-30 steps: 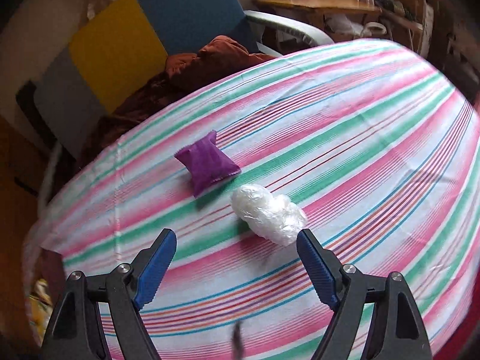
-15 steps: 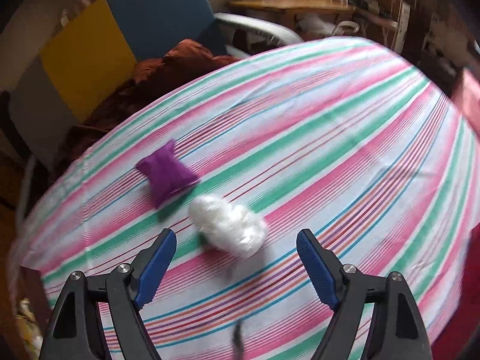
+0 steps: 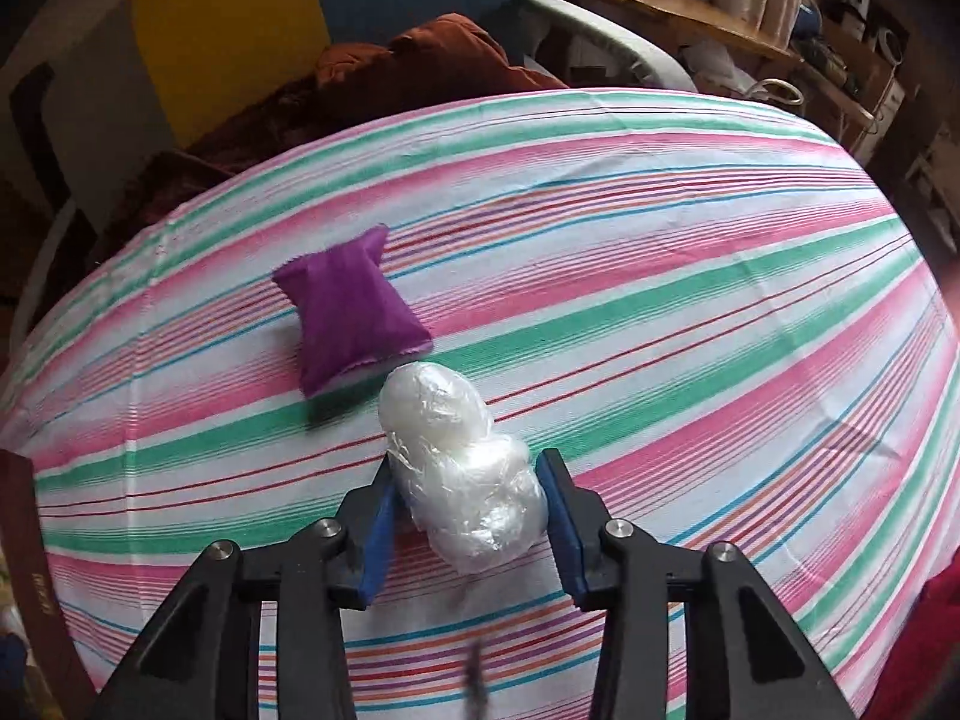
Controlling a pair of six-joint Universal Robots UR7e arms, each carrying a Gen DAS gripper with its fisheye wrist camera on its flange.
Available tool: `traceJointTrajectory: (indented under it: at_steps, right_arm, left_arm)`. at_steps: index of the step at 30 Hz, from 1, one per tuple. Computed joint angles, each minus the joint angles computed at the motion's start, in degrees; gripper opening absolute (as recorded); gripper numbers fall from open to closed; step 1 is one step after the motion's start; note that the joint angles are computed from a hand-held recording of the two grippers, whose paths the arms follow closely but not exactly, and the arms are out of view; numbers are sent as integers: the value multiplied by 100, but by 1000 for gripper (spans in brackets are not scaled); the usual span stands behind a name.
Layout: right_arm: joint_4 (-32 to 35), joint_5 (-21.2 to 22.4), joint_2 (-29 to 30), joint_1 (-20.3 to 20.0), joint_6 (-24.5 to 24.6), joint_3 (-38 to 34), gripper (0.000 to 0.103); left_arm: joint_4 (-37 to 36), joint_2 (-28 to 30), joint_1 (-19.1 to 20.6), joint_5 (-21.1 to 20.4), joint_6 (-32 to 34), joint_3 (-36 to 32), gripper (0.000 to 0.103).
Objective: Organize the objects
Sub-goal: 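Grasp the second plastic bundle with the right tool while the left tool grasps the purple sachet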
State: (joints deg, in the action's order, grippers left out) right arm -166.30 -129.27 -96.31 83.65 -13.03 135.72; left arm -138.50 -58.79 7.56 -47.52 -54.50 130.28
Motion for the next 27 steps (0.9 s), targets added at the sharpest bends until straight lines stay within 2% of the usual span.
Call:
traceJointTrajectory:
  at_steps: [6, 12, 19, 27]
  right_arm:
    - [-93, -118, -81, 121, 57, 20, 43]
    - [74, -118, -239, 131, 397, -20, 43]
    - [259, 46, -485, 108, 636, -13, 43]
    - [282, 247, -622, -102, 779, -81, 43]
  left_arm:
    - [52, 243, 89, 56, 181, -210, 78]
    - [22, 538, 201, 73, 432, -466, 78]
    - [-91, 909, 414, 33, 748, -803, 78]
    - [-309, 1371, 754, 79, 1185, -1308, 78]
